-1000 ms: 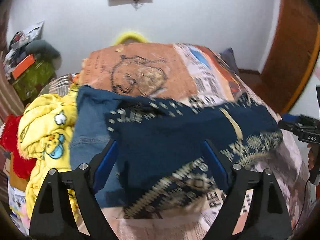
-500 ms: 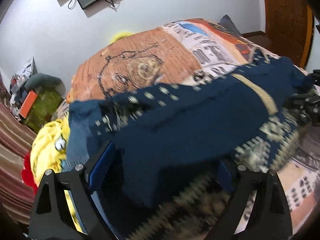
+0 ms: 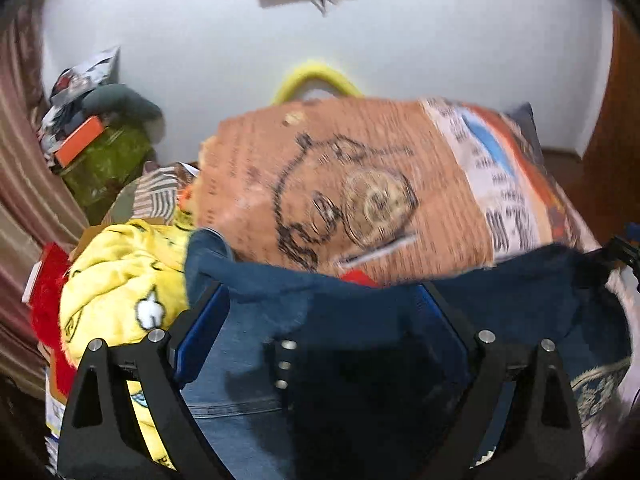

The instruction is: Fold large clothes

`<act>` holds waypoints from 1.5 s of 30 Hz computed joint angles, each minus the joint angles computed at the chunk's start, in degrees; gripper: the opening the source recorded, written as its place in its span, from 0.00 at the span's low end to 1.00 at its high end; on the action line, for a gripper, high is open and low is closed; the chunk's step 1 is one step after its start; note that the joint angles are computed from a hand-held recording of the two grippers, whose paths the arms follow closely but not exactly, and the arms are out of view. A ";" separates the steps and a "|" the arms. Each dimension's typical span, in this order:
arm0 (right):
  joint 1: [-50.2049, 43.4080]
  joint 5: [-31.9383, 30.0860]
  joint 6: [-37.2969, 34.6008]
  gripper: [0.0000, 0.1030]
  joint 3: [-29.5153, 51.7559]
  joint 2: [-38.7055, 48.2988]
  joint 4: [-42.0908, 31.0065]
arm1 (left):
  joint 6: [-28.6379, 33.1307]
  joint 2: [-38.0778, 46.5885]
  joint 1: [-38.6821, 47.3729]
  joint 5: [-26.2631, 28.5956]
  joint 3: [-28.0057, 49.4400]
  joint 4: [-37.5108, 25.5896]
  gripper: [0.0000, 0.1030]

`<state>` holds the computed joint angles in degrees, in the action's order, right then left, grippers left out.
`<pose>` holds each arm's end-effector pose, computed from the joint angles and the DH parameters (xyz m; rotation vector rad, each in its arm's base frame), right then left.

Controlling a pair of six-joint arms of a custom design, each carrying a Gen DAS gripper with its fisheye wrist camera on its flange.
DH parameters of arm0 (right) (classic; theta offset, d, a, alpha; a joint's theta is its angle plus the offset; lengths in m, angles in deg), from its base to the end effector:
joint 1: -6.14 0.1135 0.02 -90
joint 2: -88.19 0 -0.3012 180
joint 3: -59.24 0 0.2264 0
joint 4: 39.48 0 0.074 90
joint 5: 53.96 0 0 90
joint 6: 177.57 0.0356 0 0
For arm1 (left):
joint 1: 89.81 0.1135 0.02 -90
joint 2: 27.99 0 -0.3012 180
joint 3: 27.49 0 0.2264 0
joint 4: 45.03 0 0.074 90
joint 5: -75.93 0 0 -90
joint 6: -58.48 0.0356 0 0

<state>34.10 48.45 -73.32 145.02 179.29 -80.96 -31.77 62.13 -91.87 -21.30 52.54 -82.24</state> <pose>0.2912 0.1459 0.3144 -0.1810 2.3582 0.0972 0.3176 -0.0069 0.2947 -0.0213 2.3918 0.1322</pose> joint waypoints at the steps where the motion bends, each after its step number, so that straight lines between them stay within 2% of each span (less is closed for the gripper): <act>1: -0.37 -0.82 0.08 0.69 -0.11 -0.94 0.10 | -0.06 -1.02 0.62 0.90 -0.16 -0.30 0.91; 4: -0.89 -4.70 0.03 0.69 -0.69 -4.57 -1.50 | 0.39 -5.57 2.41 4.61 -1.52 -2.15 0.91; 9: 2.09 -7.80 -0.31 0.70 -3.48 -7.53 -2.80 | 1.98 -11.22 1.66 8.64 -5.92 -4.48 0.91; 13: 8.28 -6.34 0.45 0.70 -6.84 -8.23 -1.32 | 1.75 -13.66 -1.33 12.11 -10.32 -5.22 0.91; 18: 14.36 -6.08 1.71 0.70 -10.93 -6.96 2.21 | -0.30 -15.03 -7.39 12.11 -16.44 -1.82 0.91; 21: 16.35 -5.77 1.76 0.70 -12.67 -4.23 4.87 | -1.37 -13.22 -11.35 10.89 -19.88 2.39 0.91; 24: 16.29 -5.72 1.40 0.71 -13.81 -1.49 5.63 | -1.79 -9.66 -14.32 6.43 -22.38 6.35 0.91; 25: 15.53 -6.19 1.18 0.73 -14.74 -0.99 6.35 | -2.09 -8.61 -14.60 5.07 -23.32 7.62 0.91; 27: 14.14 -6.99 1.30 0.84 -17.14 -1.76 8.47 | -2.25 -7.71 -14.63 3.08 -26.03 11.07 0.91; 29: 12.58 -8.09 1.23 0.85 -19.47 -3.36 10.11 | -1.06 -9.58 -15.05 1.15 -29.48 14.58 0.91; 32: 10.08 -10.47 0.76 0.85 -21.92 -5.65 10.79 | 0.24 -12.40 -16.02 -1.15 -31.66 15.17 0.92; 35: 8.66 -10.16 1.61 0.85 -23.80 -7.73 10.45 | 0.86 -13.71 -15.97 -3.34 -32.84 15.29 0.92; 38: 7.19 -8.12 1.56 0.85 -25.55 -9.72 9.40 | 1.51 -15.19 -13.75 -2.12 -33.67 14.69 0.92; 42: 1.29 -11.79 1.35 0.85 -29.02 -12.74 9.20 | 1.55 -17.84 -13.38 -4.42 -34.64 13.24 0.92; 45: -1.98 -12.90 0.65 0.85 -30.81 -15.38 8.21 | 2.12 -19.35 -11.13 -3.68 -35.46 11.89 0.92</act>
